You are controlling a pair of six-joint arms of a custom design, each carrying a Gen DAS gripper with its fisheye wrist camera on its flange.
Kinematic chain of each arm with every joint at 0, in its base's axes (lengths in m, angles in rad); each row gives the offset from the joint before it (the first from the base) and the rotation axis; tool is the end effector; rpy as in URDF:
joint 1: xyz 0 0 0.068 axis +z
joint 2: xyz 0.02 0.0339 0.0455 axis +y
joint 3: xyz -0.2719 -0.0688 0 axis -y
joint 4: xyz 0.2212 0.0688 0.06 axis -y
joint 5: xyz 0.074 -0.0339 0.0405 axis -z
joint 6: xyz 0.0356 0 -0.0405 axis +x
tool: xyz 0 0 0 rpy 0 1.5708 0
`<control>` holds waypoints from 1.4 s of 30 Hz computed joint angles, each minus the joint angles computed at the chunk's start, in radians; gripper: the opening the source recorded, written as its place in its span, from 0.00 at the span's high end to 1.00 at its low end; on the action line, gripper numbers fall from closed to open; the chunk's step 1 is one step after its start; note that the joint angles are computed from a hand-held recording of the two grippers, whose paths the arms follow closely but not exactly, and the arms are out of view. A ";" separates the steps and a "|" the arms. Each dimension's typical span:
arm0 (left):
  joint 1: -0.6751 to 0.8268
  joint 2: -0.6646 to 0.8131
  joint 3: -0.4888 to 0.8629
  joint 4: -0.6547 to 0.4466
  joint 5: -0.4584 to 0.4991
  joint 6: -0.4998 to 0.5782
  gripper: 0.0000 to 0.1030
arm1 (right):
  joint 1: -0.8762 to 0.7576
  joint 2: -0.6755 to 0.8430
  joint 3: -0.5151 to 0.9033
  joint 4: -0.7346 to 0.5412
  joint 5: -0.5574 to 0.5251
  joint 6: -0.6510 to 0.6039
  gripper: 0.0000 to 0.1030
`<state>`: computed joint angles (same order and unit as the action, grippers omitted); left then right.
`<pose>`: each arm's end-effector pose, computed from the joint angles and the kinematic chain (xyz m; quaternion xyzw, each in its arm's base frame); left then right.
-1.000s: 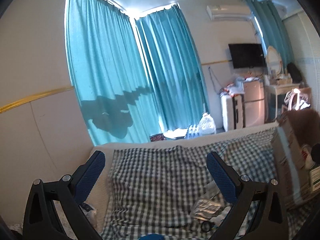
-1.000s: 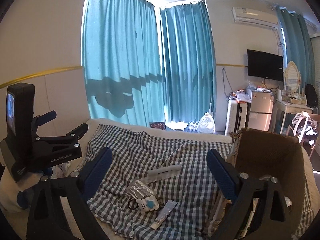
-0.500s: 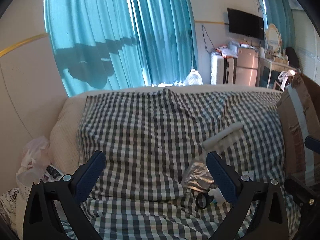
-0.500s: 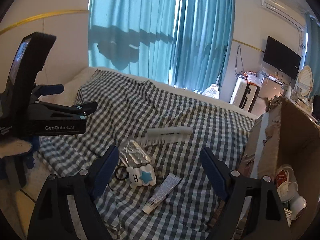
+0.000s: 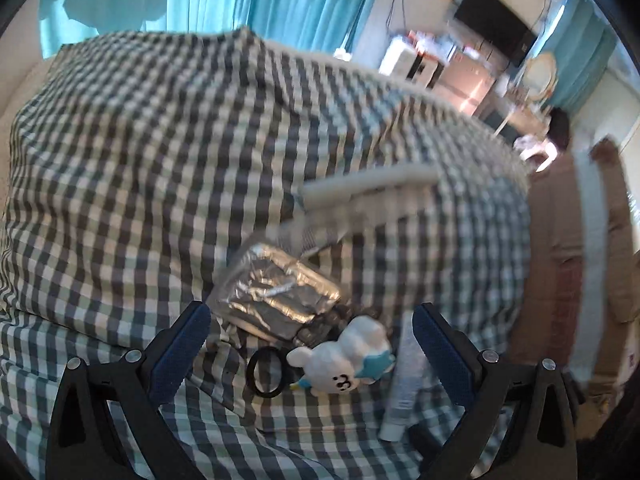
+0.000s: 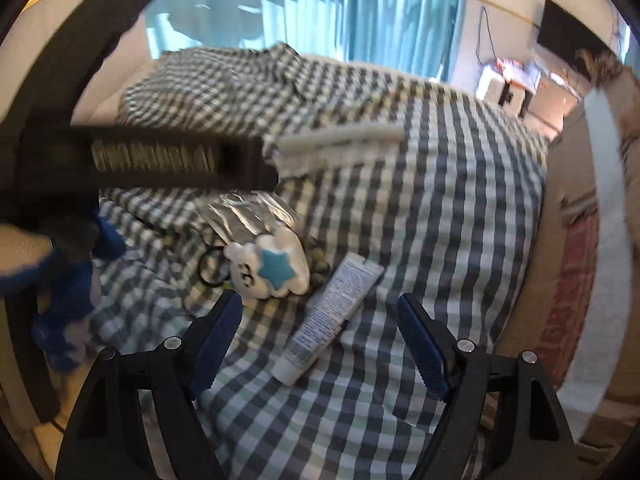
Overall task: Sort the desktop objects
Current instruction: 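Grasp the white bear toy with left tool while right tool grasps white toothpaste tube, then lift the bear toy and toothpaste tube and carry both over the cardboard box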
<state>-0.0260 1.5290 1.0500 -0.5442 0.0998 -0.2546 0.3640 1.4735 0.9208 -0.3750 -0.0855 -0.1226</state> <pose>0.2894 -0.0111 0.2430 -0.0963 0.9568 -0.0853 0.2607 0.2596 0.1022 0.2315 -0.2415 0.9167 0.0783 0.3086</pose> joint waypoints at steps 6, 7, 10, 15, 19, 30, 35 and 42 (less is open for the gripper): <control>-0.004 0.149 0.019 -0.001 0.075 -0.068 0.00 | -0.073 0.107 0.018 -0.020 -0.108 0.043 0.23; -0.007 0.170 0.021 0.000 0.086 -0.077 0.00 | -0.073 0.123 0.016 -0.013 -0.106 0.043 0.23; -0.029 0.208 0.033 0.000 0.099 -0.081 0.00 | -0.067 0.169 0.026 -0.008 -0.104 0.045 0.23; -0.046 0.245 0.052 0.007 0.069 -0.090 0.18 | -0.060 0.209 0.046 -0.020 -0.090 0.044 0.23; -0.050 0.236 0.050 0.008 0.074 -0.082 0.27 | -0.055 0.224 0.051 -0.026 -0.099 0.013 0.35; -0.029 0.063 -0.034 0.079 0.099 -0.098 0.28 | 0.000 0.191 0.047 -0.081 -0.066 -0.046 0.78; 0.011 -0.020 -0.033 0.053 0.074 -0.057 0.28 | -0.030 0.130 0.041 -0.140 -0.079 -0.047 0.79; 0.099 -0.158 -0.024 -0.003 0.082 -0.009 0.28 | -0.098 0.002 0.039 -0.202 -0.135 -0.074 0.79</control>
